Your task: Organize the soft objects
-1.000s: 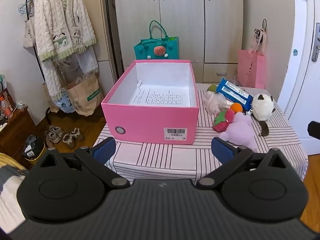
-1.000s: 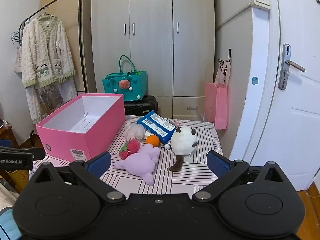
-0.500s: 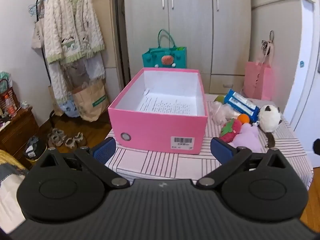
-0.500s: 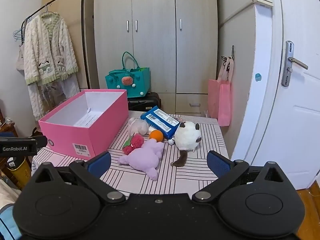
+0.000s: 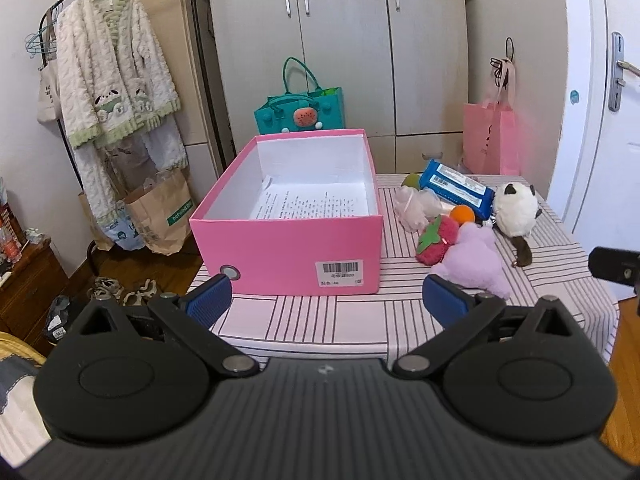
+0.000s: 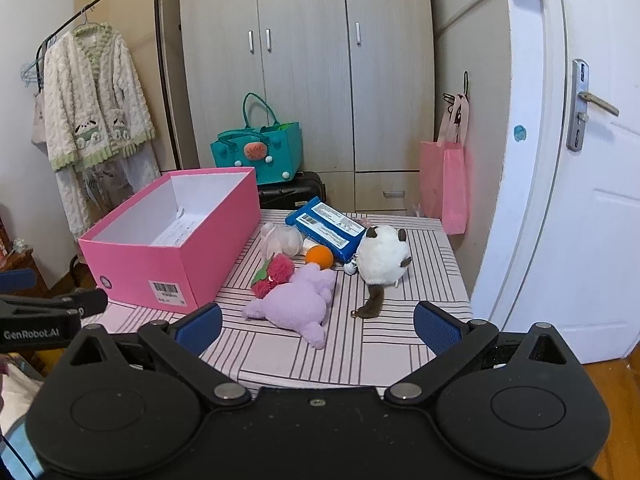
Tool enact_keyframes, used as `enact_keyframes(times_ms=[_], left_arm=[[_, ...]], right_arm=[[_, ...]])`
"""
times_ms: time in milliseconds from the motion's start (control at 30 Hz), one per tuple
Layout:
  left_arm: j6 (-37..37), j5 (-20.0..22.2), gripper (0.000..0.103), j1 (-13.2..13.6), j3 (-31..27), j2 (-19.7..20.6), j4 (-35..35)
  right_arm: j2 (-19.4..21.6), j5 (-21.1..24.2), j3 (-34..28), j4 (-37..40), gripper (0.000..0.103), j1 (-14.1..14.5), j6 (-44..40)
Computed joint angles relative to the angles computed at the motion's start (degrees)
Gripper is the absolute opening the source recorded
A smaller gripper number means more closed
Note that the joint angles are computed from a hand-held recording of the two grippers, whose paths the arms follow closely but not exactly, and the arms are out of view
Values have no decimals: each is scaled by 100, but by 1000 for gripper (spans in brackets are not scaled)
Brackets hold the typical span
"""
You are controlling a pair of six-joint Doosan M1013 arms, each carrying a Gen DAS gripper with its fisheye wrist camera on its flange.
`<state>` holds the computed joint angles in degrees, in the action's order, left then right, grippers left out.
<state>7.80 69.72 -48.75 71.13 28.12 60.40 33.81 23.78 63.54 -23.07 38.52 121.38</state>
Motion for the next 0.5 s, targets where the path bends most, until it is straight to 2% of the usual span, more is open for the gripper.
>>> enact_keyframes(times_ms=[133,300,500], left_arm=[[75,180,103,8,-46,40,26],[187,-145,103,98,26,-37,-217],[335,-250,103,142,13,-32,-380]], right_arm=[[22,49,-38,143,103,-1,-102],[66,142,-108,-119,103,30,75],[146,300,-228,-325,103,75,6]])
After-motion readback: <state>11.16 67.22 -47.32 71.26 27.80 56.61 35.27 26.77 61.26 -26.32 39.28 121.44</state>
